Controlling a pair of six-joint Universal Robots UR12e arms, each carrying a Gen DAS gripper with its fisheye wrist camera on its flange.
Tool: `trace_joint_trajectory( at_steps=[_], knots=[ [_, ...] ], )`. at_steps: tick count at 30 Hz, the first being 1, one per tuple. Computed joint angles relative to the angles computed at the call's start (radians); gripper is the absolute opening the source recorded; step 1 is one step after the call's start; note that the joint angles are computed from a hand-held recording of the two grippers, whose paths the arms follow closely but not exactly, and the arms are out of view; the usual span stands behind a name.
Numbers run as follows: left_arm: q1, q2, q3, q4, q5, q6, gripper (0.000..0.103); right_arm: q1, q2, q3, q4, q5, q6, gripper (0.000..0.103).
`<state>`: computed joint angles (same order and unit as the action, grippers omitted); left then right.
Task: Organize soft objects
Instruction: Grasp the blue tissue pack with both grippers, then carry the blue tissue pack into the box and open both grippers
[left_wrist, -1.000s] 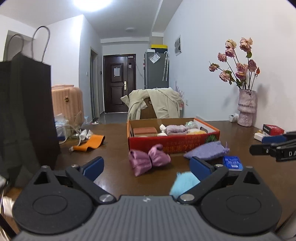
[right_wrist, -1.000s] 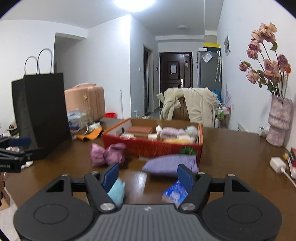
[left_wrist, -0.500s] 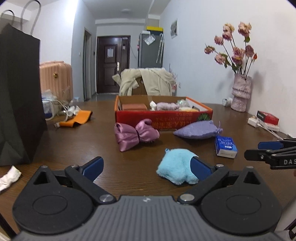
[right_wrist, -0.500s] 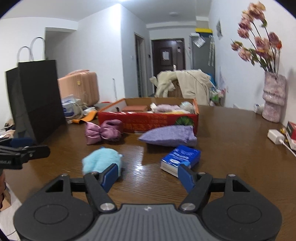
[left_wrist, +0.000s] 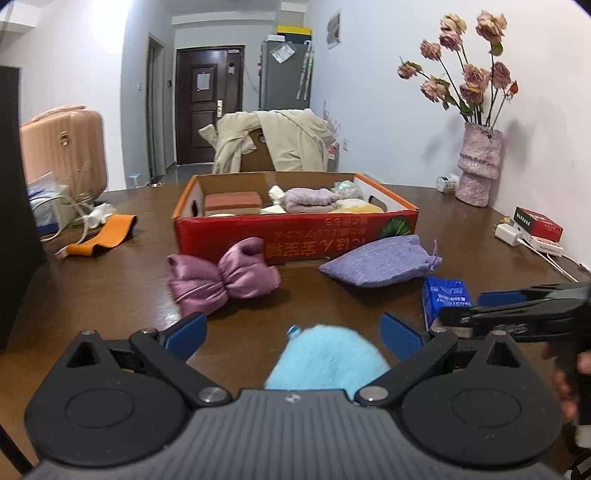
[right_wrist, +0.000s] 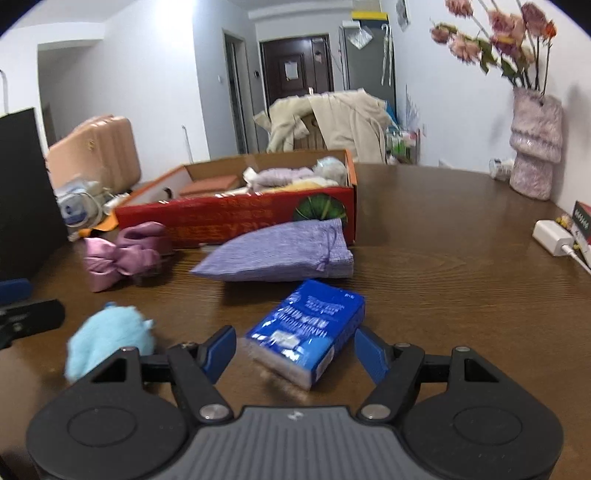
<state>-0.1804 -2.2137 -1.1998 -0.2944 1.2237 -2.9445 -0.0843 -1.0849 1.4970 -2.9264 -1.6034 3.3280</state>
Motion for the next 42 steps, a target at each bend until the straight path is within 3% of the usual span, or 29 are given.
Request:
trace_joint_trajectory(
  at_steps=[4,5,8,9,12,17,19,20,21,22,25,26,30,32,36,39,42],
  knots=[
    [-0.017,-0.032,0.062,-0.032,0.011,0.013,0.102,-0.002,0.020,-0.025,0.017,0.021,-0.063,0.067],
    [-0.021,-0.039,0.075,-0.040,0.012,0.014,0.102,-0.009,0.015,-0.018,0.014,0.063,-0.096,0.067],
    [-0.031,-0.059,0.114,-0.074,0.006,0.020,0.102,-0.044,-0.013,0.016,0.034,0.284,-0.264,0.067],
    [-0.038,-0.067,0.128,-0.087,0.010,0.024,0.102,-0.051,-0.023,0.029,0.038,0.301,-0.290,0.068],
    [-0.052,-0.085,0.156,-0.120,0.006,0.034,0.102,-0.058,-0.045,0.064,-0.008,0.209,-0.266,0.085],
    [-0.070,-0.107,0.199,-0.193,-0.070,0.036,0.096,-0.098,-0.076,0.113,-0.074,0.187,-0.113,0.081],
    [-0.073,-0.115,0.214,-0.228,-0.115,0.041,0.084,-0.120,-0.087,0.131,-0.076,0.237,-0.026,0.058],
    [-0.074,-0.121,0.223,-0.246,-0.139,0.044,0.080,-0.136,-0.091,0.138,-0.071,0.307,0.021,0.053],
    [-0.076,-0.128,0.236,-0.281,-0.146,0.053,0.066,-0.152,-0.091,0.143,-0.065,0.392,0.060,0.048],
    [-0.080,-0.134,0.252,-0.324,-0.140,0.055,0.049,-0.161,-0.088,0.143,-0.054,0.453,0.079,0.045],
    [-0.077,-0.147,0.279,-0.407,-0.159,0.020,0.032,-0.166,-0.073,0.142,-0.046,0.561,0.100,0.043],
    [-0.073,-0.146,0.277,-0.416,-0.171,0.004,0.031,-0.164,-0.065,0.140,-0.055,0.575,0.113,0.043],
    [-0.051,-0.124,0.246,-0.463,-0.228,-0.046,0.031,-0.152,-0.026,0.114,-0.127,0.525,0.227,0.043],
    [-0.041,-0.106,0.226,-0.498,-0.263,-0.052,0.031,-0.148,-0.014,0.105,-0.157,0.500,0.242,0.043],
    [-0.043,-0.098,0.201,-0.410,-0.229,-0.110,0.042,-0.143,-0.013,0.103,-0.163,0.462,0.226,0.043],
    [-0.047,-0.125,0.240,-0.413,-0.231,-0.173,0.045,-0.136,-0.013,0.097,-0.129,0.440,0.205,0.029],
    [-0.049,-0.140,0.267,-0.440,-0.244,-0.176,0.033,-0.134,-0.019,0.103,-0.134,0.426,0.212,0.024]
  ],
)
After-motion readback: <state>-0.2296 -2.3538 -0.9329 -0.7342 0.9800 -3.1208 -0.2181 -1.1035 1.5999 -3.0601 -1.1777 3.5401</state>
